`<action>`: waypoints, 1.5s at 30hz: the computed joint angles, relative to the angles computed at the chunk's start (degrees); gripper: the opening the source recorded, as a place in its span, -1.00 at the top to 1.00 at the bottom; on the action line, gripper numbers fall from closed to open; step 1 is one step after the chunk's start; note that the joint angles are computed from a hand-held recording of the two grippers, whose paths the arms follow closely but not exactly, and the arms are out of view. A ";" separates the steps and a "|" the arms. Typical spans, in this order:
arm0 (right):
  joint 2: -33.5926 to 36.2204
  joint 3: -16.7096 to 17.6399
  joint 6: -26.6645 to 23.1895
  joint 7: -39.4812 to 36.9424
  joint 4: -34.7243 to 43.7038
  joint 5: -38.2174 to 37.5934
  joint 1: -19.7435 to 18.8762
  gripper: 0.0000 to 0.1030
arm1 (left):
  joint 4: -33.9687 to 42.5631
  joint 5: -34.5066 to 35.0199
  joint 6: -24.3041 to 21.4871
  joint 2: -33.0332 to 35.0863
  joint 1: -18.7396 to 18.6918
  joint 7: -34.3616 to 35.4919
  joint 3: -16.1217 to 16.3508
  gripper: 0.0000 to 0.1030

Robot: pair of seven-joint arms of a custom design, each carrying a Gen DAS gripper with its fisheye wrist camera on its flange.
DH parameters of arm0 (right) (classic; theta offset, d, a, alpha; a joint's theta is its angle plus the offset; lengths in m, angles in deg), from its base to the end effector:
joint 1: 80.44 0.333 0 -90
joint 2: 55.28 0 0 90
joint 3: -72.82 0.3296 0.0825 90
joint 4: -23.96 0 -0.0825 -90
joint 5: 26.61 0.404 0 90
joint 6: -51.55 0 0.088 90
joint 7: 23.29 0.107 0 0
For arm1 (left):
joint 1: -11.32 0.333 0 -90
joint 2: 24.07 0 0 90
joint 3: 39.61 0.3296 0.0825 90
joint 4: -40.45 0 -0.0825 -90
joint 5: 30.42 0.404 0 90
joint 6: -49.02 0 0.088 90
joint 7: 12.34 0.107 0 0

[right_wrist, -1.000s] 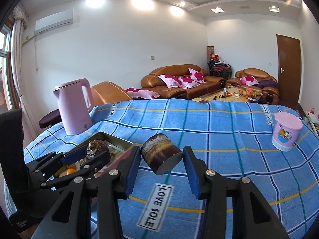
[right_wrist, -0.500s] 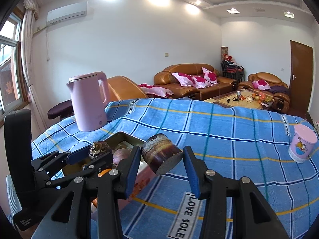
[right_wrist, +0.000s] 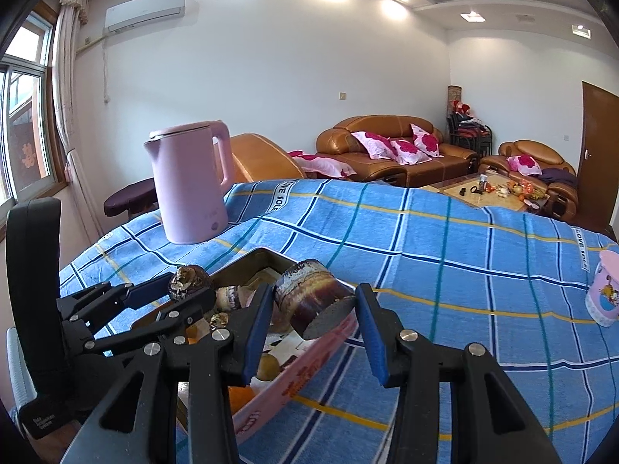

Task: Organize fruits
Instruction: 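Lower the brown fruit and can into the tin and open both grippers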

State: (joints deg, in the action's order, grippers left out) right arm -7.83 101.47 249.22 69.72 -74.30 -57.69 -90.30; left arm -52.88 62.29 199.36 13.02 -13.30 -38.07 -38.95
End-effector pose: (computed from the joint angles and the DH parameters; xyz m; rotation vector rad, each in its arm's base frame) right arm 0.6986 0.2157 0.2756 -1.8635 1.0493 -0.5443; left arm 0.6560 -0.3185 0.2575 -1.7592 1.4054 -0.7741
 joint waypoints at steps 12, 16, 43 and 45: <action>3.42 2.91 -4.34 -5.16 3.26 2.80 0.41 0.10 | -1.21 -1.90 0.62 -0.18 1.18 1.30 0.49 0.14; 4.53 3.60 -5.64 -8.11 4.22 5.33 0.88 0.10 | -1.50 -2.34 0.76 -0.22 1.45 1.84 0.70 0.15; 7.19 5.61 -13.06 -25.27 7.40 21.75 3.03 0.10 | -0.84 -5.20 2.91 1.08 1.55 5.88 1.45 0.14; 7.26 5.91 -13.73 -26.62 7.48 22.71 2.98 0.10 | -0.78 -5.71 2.58 1.14 1.24 6.68 1.60 0.13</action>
